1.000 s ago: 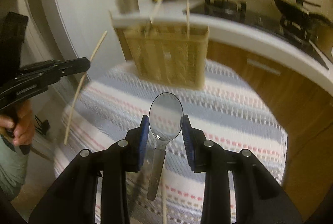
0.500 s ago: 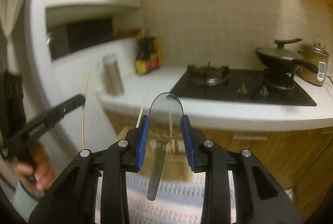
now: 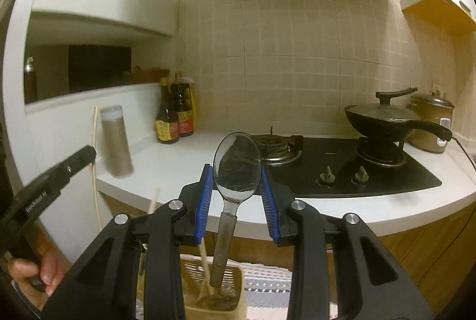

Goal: Organize utensils
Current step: 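Lower the chopstick into the basket with the left tool while the right tool drops the spoon in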

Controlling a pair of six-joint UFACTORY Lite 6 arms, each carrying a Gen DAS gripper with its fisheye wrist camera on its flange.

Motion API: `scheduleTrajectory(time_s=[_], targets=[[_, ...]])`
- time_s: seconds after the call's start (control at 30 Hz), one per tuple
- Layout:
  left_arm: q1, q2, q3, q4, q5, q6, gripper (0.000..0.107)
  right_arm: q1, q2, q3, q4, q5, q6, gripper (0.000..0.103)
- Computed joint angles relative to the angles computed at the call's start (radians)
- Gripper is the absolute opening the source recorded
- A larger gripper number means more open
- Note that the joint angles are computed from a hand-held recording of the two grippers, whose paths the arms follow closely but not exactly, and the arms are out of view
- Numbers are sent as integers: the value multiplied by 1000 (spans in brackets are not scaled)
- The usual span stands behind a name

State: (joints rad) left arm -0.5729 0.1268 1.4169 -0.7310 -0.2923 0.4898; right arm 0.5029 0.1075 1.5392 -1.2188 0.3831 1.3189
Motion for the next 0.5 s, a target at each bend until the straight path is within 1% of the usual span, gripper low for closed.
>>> scheduleTrajectory(time_s=[0.1, 0.17, 0.23, 0.3, 0.37, 0.43, 0.5], targets=[[30, 47, -13, 201, -9, -205, 4, -28, 43, -16, -65, -51, 84, 29], [43, 72, -22, 254, -20, -259, 4, -36, 64, -26, -108, -64, 133, 29], [49, 86, -41, 263, -40, -269, 4, -43, 100, -29, -165, -74, 187, 29], [55, 87, -61, 292, -52, -289, 4, -41, 104, -32, -181, -71, 199, 29], [53, 89, -79, 273, -71, -256, 4, -25, 115, -47, -248, -50, 245, 29], [53, 89, -102, 295, -83, -266, 4, -12, 117, -64, -289, -35, 275, 29], [58, 92, -112, 349, -66, -311, 4, -6, 117, -76, -294, -32, 275, 29]])
